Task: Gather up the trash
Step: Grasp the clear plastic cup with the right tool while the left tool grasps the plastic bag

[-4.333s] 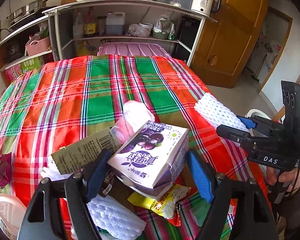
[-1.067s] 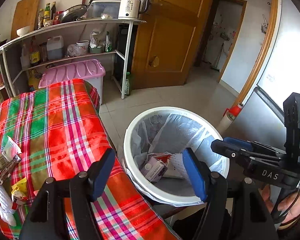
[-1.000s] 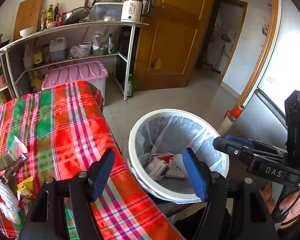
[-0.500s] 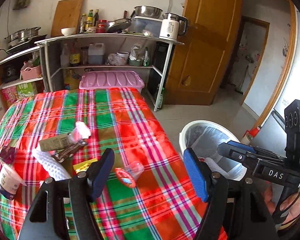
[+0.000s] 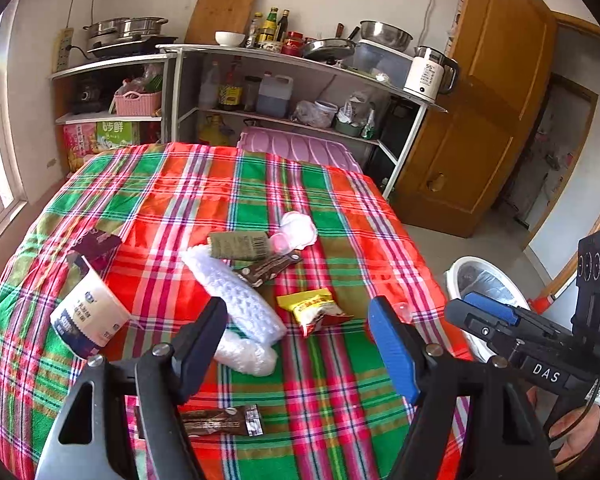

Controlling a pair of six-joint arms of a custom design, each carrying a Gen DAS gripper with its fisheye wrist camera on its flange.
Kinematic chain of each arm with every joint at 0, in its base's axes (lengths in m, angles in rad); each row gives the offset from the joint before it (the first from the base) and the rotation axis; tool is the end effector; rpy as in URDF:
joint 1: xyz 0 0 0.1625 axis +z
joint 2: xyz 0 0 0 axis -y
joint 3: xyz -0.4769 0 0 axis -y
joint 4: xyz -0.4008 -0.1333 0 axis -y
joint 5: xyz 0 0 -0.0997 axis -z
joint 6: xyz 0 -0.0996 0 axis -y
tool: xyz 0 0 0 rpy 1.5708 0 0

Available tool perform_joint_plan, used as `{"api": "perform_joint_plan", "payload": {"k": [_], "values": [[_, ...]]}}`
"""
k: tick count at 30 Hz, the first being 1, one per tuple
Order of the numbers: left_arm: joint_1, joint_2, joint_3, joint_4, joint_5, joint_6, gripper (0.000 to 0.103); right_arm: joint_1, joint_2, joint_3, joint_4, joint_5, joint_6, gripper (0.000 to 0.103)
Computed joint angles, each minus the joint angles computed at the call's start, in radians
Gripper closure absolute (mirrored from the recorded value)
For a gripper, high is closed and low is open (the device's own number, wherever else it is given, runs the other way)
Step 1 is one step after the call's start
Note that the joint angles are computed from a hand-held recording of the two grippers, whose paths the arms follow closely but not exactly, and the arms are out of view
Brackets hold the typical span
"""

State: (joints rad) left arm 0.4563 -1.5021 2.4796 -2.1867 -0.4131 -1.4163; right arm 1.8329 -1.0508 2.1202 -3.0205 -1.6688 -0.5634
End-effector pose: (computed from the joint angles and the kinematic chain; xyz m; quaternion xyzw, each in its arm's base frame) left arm -0.2026 -0.3496 0.2333 -0.0265 0.8289 -0.4680 0.3054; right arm 0.2642 -0.5079 0.1699 0.3849 -0.9021 0.1794 0.0759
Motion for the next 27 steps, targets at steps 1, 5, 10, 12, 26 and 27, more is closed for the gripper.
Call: {"api": "perform_joint_plan", "payload": {"k": [1,5,10,12,26,27], "values": [[0.000,-0.013,0.005,0.026,0.001,-0.023,0.028,0.005,0.012,0.004,-0.019,-0.005,-0.018,0.041],[0.007,-0.066,0.037,0.055,-0.005,-0.069,0.026,0.026,0.063,0.019,-0.094,-0.048,-0.095,0.038],[0.032,-0.103,0.054,0.086,-0.016,-0.118,0.026,0.036,0.117,-0.002,-0.124,-0.128,-0.078,0.037],[0.049,-0.107,0.061,0.056,-0.023,-0.097,0.026,0.039,0.131,-0.012,-0.114,-0.147,-0.079,0.037],[0.164,-0.017,0.062,-0.133,-0.087,0.025,0.025,0.047,0.189,-0.048,-0.117,-0.229,-0.098,0.037],[0.168,-0.013,0.061,-0.135,-0.087,0.028,0.025,0.047,0.189,-0.050,-0.116,-0.229,-0.096,0.037]]}}
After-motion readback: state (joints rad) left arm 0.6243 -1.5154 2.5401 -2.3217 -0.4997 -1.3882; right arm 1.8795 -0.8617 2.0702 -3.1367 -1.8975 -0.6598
